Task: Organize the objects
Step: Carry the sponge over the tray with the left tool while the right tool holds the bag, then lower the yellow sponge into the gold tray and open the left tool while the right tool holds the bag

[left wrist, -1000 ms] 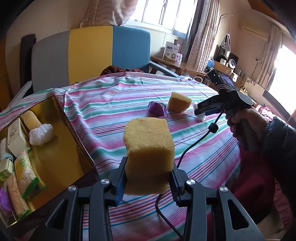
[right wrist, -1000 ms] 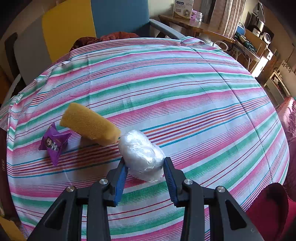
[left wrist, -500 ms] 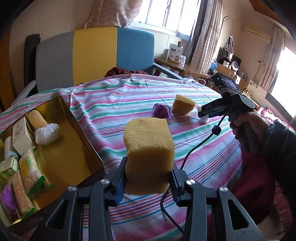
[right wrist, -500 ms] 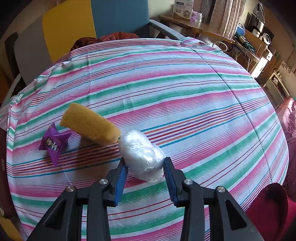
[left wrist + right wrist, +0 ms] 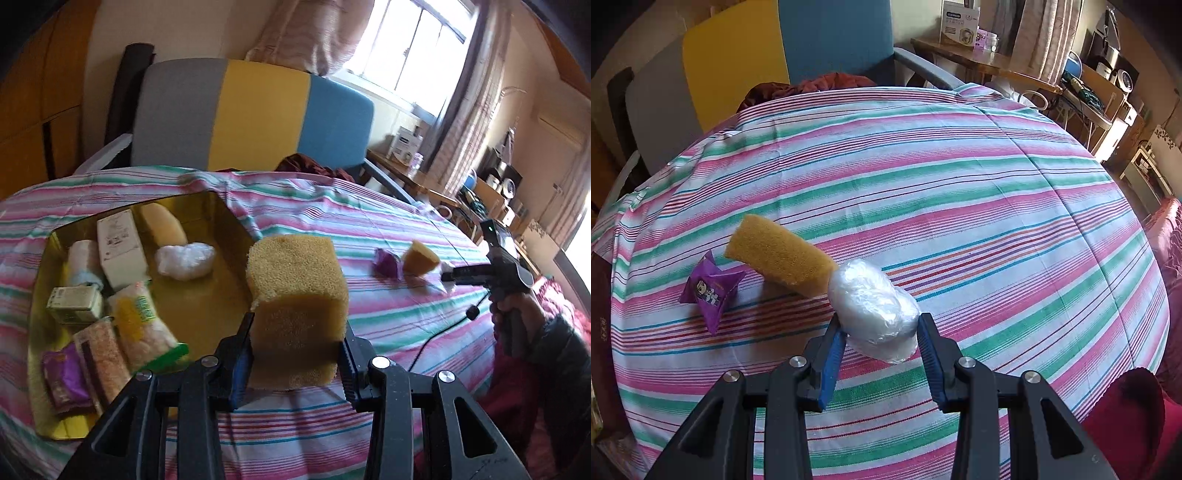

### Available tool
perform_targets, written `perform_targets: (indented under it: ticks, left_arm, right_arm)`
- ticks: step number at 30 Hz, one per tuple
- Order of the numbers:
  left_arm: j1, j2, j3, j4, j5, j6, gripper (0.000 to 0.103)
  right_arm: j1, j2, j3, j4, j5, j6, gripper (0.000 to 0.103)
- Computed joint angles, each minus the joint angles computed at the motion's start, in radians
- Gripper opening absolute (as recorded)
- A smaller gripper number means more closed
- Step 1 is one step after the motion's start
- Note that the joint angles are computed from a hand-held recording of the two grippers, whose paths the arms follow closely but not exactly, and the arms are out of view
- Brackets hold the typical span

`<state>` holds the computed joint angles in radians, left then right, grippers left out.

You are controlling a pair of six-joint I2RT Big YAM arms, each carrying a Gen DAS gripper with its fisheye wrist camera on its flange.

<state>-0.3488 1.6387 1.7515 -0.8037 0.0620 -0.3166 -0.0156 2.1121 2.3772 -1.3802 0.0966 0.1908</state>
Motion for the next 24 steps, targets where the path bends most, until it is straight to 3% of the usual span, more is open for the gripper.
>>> perform_targets:
  ticks: [5, 9, 13, 21, 24]
  left_arm:
    - [0.079, -0.020, -0.036, -0.014, -0.011, -0.095, 0.041]
    - [0.102, -0.006, -0.036, -0.026, 0.064, -0.164, 0.041]
    - [0.078, 0.039, 0.016, -0.055, 0.075, -0.145, 0.041]
    - [0.069, 0.143, 0.142, -0.210, 0.179, -0.154, 0.041]
    - [0.074, 0.182, 0.197, -0.297, 0.147, -0.128, 0.042]
  right_arm:
    - [0.003, -0.001, 0.000, 0.009, -0.008, -0.008, 0.039]
    - [0.003, -0.002, -0.001, 0.010, -0.009, -0.009, 0.039]
    - [0.003, -0.003, -0.001, 0.013, -0.011, -0.009, 0.039]
    - [0.001, -0.002, -0.001, 0.013, -0.015, -0.014, 0.039]
    - [0.002, -0.002, -0.003, 0.012, -0.015, -0.017, 0.039]
